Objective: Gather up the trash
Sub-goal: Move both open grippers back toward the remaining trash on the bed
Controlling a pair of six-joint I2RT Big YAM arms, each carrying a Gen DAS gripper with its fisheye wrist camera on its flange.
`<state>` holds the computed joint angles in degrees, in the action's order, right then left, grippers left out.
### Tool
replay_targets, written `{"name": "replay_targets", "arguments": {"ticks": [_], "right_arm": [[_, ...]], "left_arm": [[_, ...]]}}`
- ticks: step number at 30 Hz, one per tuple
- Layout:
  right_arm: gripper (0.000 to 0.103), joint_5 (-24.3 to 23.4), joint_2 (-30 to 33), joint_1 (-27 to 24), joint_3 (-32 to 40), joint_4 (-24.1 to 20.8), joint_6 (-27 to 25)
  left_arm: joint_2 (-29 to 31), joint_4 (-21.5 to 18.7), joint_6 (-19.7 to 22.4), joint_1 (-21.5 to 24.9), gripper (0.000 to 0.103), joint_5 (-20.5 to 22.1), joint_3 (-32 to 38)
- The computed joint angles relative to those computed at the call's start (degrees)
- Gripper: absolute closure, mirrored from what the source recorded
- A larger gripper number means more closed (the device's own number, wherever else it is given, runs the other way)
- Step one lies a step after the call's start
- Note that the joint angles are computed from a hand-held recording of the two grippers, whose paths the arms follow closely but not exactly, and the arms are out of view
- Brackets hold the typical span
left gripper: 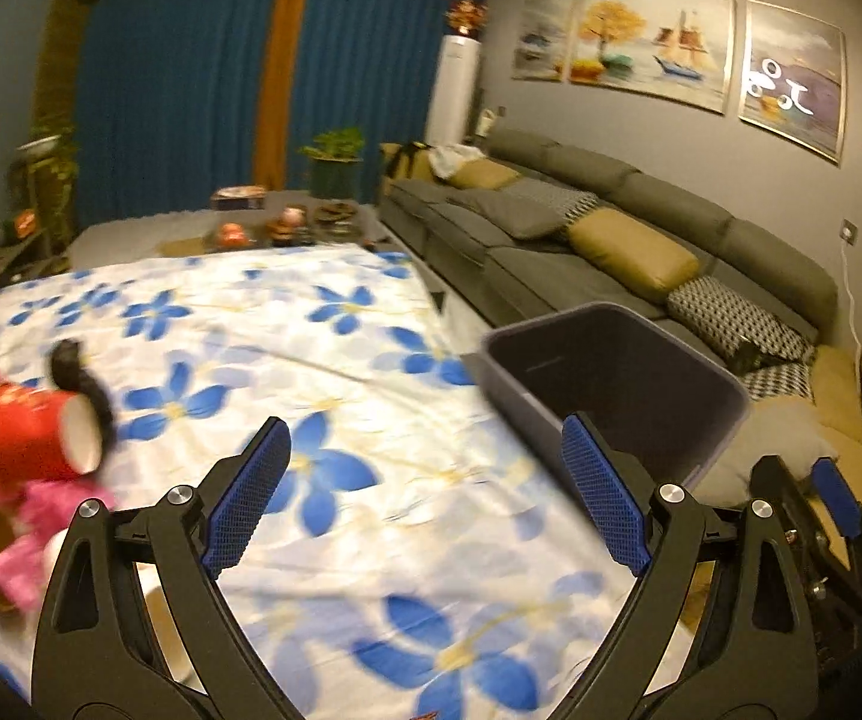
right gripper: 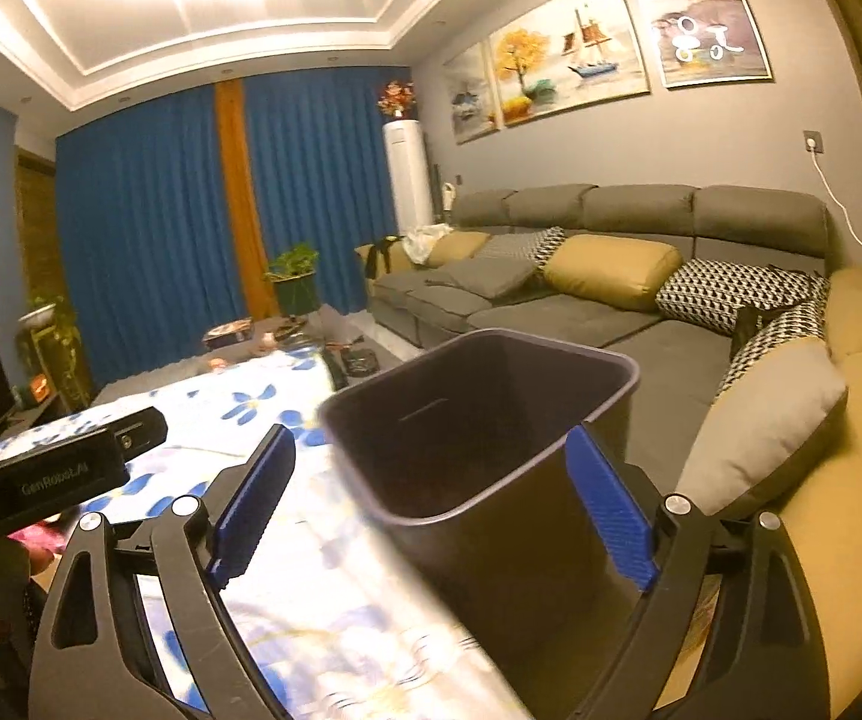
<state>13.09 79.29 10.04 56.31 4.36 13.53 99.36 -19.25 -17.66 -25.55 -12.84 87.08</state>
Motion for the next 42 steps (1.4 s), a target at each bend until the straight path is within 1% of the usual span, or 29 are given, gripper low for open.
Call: {"name": "replay_targets", "arguments": {"ticks": [3, 4, 9, 13, 17, 21, 24, 33, 38, 40, 42], "right_arm": [[0.012, 0.1, -1.2, 1.4, -0.8, 0.3, -0.4], [0.009, 0.2, -1.7, 2.0, -1.3, 0.6, -0.5], [0.009, 0.2, -3.3, 4.5, -1.8, -0.1, -1.1], [0.008, 0.2, -3.9, 7.0, -2.1, -0.6, -2.2], [0.008, -0.6, -3.6, 9.8, -2.1, -1.5, -2.8], [0.008, -1.7, -2.6, 12.7, -1.6, -2.7, -3.3], [0.008, -2.2, -1.8, 14.9, -1.0, -3.8, -3.7], [0.008, -4.5, 2.4, 20.8, 1.3, -6.9, -6.1], [0.009, -5.9, 4.8, 21.7, 4.0, -8.9, -5.6], [0.012, -6.1, 5.7, 21.9, 5.0, -9.6, -5.5], [0.013, -6.5, 6.5, 22.0, 5.8, -10.2, -5.2]], "left_arm": [[-3.3, 1.5, -0.2, 0.7, 0.013, -1.9, -4.1], [-4.0, 1.7, -0.2, 0.7, 0.013, -2.7, -5.0], [-9.5, 3.6, -0.5, 1.9, 0.013, -5.2, -12.2], [-13.8, 5.1, -0.5, 3.1, 0.013, -6.2, -17.8], [-18.0, 5.4, -1.4, 5.1, 0.013, -6.4, -22.8], [-22.1, 6.3, -1.4, 7.4, 0.013, -8.2, -27.6], [-24.8, 6.6, -2.1, 9.3, 0.013, -7.4, -30.9], [-29.0, 6.5, -3.7, 14.2, 0.013, -8.0, -35.5], [-30.1, 6.5, -4.0, 16.2, 0.013, -8.1, -36.8], [-30.4, 6.3, -4.2, 17.0, 0.013, -8.0, -37.3], [-30.7, 6.1, -4.3, 17.8, 0.013, -7.6, -37.7]]}}
